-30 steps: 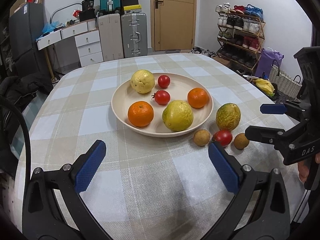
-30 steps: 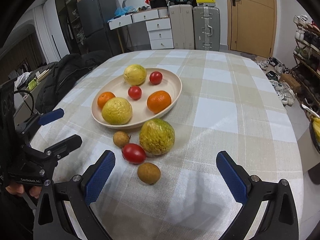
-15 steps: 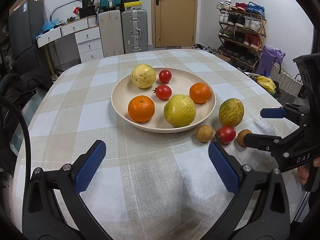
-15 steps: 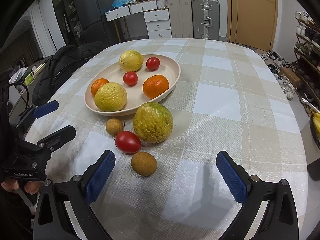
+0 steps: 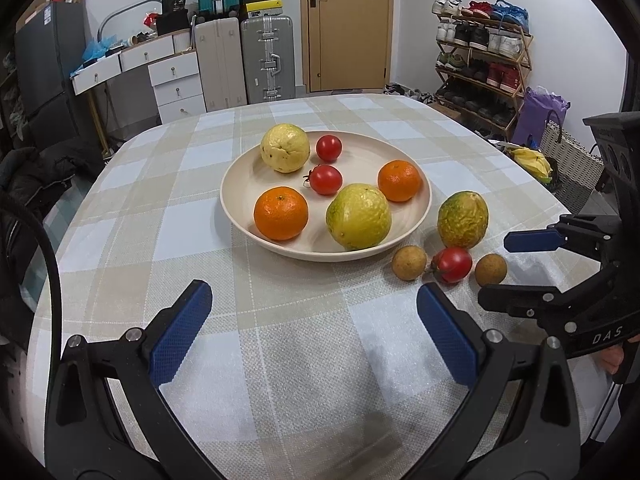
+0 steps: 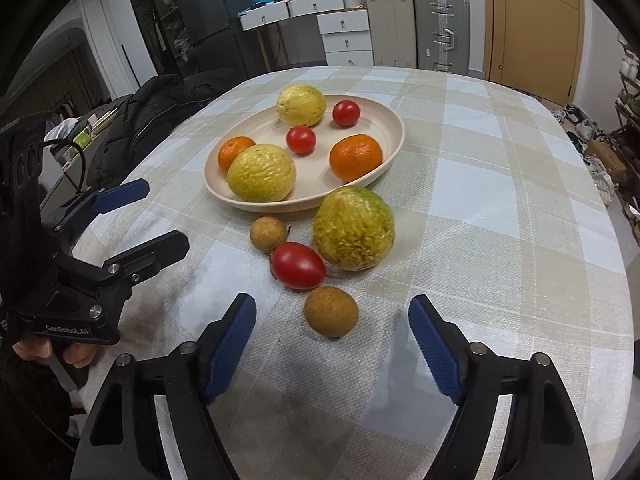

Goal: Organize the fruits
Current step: 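Lower the right tool onto the brown kiwi and close it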

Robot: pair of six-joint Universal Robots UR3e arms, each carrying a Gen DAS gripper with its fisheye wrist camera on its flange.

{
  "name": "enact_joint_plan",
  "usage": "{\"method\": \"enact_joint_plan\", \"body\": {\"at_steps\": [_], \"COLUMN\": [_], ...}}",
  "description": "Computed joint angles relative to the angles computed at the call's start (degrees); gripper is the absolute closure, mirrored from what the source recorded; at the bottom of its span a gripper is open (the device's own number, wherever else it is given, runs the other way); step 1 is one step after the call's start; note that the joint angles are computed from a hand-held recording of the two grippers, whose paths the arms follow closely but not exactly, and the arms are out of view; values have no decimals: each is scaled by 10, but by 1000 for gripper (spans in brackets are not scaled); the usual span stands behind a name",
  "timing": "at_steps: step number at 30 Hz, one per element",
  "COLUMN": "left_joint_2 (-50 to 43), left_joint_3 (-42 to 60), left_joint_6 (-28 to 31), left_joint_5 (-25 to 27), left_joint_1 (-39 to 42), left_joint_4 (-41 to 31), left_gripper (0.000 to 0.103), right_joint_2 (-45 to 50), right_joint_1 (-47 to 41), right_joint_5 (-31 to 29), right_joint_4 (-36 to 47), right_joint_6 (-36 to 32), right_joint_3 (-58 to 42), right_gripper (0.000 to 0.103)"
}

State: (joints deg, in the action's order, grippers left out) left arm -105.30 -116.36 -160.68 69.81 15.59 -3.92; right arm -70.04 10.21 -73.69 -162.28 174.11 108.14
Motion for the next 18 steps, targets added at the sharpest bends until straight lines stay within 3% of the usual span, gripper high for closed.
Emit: {"method": "enact_joint_plan", "body": {"at_steps": [11,18], "left_joint_2": [-2,0], "left_joint_3": [0,1], "left_joint_6": [1,1], "left_joint_5": [0,-1], "left_joint_1": [-2,-1], "left_joint_4": [0,-5], "left_gripper": [1,1], "right_joint_2": [2,-2], "right_joint_1": [9,10], "right_joint_5": [-2,-7], "right_joint_4": [17,20], "right_joint_6": [-20,-27], "right_joint_3": [-6,-3], "right_gripper": [56,61]}}
